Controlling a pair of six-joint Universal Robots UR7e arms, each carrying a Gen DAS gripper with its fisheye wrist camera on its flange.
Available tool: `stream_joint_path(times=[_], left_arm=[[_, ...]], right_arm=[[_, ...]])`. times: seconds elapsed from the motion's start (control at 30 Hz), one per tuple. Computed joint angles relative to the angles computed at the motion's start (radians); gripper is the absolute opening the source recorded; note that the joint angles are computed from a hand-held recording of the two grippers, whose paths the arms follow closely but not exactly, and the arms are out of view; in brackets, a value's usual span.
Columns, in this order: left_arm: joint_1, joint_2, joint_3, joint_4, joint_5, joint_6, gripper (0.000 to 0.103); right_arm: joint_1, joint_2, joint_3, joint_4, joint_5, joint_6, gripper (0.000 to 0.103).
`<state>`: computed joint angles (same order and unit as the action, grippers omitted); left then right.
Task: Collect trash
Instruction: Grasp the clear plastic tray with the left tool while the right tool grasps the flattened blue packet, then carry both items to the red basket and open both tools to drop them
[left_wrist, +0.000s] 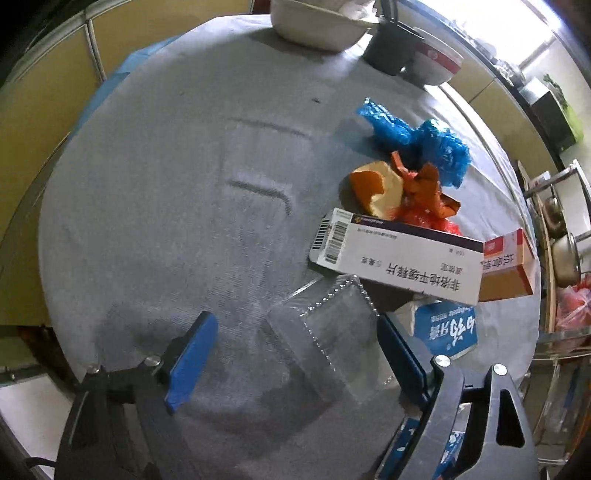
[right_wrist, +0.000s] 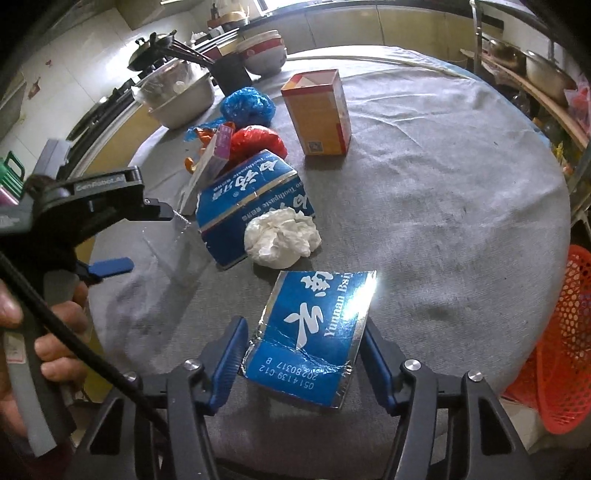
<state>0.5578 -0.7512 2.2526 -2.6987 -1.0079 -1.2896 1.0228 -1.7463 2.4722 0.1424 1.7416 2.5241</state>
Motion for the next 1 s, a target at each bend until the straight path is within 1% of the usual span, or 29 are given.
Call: stream_joint_path(times=[0.03,0.07,0.1,0.2,0.3,0.37,0.43,0.5,0.6,0.7,0.73,0.77,0.8,0.87,0.97,1.0], left_arm=[[0.000,-0.002,0.001,-0.001,-0.002,0.007,0.086],[0.000,-0.004,0.002,-0.005,-0.005,0.017,0.081],[-0.003,-0.010,0.005,-0.001,-0.008,0.020,0.080],[0.005,-0.023,-0.007,0.039,-0.025,0.018,0.079],[0.006,-0.023,-0.024,0.052,-0.030,0.013,0.079],[0.013,-0.019,-0.034,0.033,-0.040,0.011,0.079],[0.023,-0.006,-0.060,0.053,-0.037,0.003,0.079],[0.034,0.008,-0.076,0.058,-0.050,0.001,0.079],[0.054,0.031,-0.088,0.042,-0.083,-0.003,0.079],[0.073,0.052,-0.079,-0.009,-0.112,0.000,0.079],[0.064,0.049,-0.068,-0.018,-0.093,-0.003,0.071],[0.061,0.046,-0.063,-0.025,-0.087,-0.001,0.060],[0.061,0.046,-0.055,-0.044,-0.090,0.001,0.060],[0.054,0.039,-0.035,-0.073,-0.086,0.004,0.056],[0.027,0.017,-0.002,-0.077,-0.080,0.014,0.051],[0.011,0.008,0.012,-0.077,-0.082,0.015,0.050]], right_arm=[[0.006,0.006,-0.001,-0.006,0.003,0.005,0.063],[-0.006,-0.005,0.001,0.000,-0.006,-0.001,0.063],[-0.015,-0.009,0.000,0.007,-0.013,-0.002,0.063],[-0.055,-0.026,-0.002,0.033,-0.048,-0.009,0.063],[-0.037,-0.012,-0.011,0.035,-0.037,0.003,0.063],[-0.034,-0.008,-0.011,0.032,-0.037,0.004,0.063],[-0.032,-0.003,-0.014,0.036,-0.040,0.010,0.063],[-0.034,-0.003,-0.016,0.041,-0.046,0.012,0.063],[-0.043,-0.002,-0.015,0.045,-0.055,0.002,0.063],[-0.052,-0.008,-0.012,0.044,-0.067,-0.022,0.062],[-0.057,-0.011,-0.010,0.045,-0.072,-0.027,0.062],[-0.071,-0.019,-0.009,0.053,-0.088,-0.031,0.062],[-0.081,-0.026,-0.008,0.056,-0.099,-0.034,0.062],[-0.107,-0.044,0.000,0.060,-0.119,-0.055,0.062],[-0.174,-0.098,0.017,0.094,-0.189,-0.105,0.061],[-0.213,-0.125,0.023,0.117,-0.228,-0.132,0.061]])
